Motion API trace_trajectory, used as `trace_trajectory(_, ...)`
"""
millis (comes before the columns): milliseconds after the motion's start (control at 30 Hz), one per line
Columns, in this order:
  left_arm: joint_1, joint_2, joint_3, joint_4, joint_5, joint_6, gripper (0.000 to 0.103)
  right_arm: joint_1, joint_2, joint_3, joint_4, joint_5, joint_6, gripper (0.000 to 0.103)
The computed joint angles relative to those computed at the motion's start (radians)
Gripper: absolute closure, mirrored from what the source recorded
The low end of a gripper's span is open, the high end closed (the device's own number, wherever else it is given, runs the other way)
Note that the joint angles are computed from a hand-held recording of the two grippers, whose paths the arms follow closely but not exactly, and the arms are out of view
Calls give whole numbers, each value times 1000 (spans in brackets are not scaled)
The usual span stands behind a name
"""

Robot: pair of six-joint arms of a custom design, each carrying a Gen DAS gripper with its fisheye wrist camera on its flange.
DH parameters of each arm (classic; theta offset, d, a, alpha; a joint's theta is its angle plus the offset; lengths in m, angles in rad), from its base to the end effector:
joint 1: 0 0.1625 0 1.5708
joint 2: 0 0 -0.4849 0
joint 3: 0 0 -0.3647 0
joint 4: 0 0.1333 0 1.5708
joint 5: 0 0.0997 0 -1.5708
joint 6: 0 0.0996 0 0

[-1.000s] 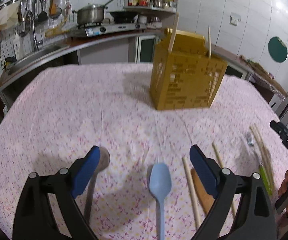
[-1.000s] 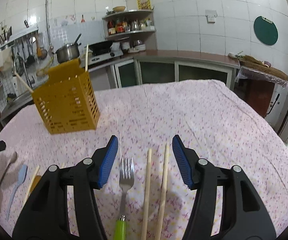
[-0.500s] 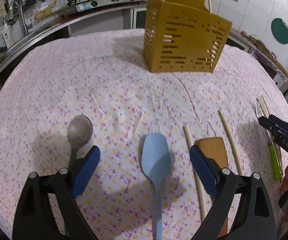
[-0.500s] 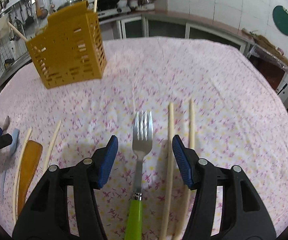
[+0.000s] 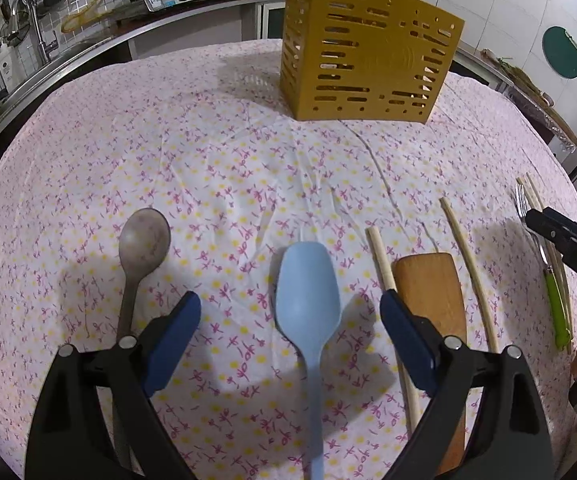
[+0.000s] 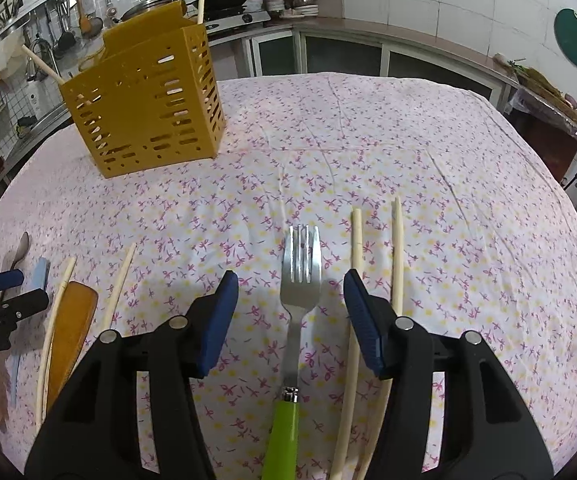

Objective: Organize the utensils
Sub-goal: 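Grasp the green-handled fork with the right tool while the left tool grasps the blue spoon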

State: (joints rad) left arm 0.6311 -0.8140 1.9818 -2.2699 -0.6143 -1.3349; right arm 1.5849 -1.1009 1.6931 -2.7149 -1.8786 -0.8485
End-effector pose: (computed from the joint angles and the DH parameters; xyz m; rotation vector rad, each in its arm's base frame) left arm -0.3085 -0.4913 0.0833 -0.1657 2.2209 -0.8181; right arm 0.1124 -0.6553 0.3627 0.9820 -2.4067 0.5091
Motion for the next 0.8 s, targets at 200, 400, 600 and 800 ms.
trace_trajectory(200,9,4,-7,10,1,2,14,3,25,-25,35,-58,14,51)
trace_trajectory(400,19,6,-25,45,2,-4,14,13,53,-63,65,-90,59,51)
trace_trajectory(600,33,7,-61,128,-10,-39,14,49,98,-133,149,-197,148,51)
trace_trajectory(800,47,7,-86,151,-40,-17,14,66,142,-227,256,-246,218,59)
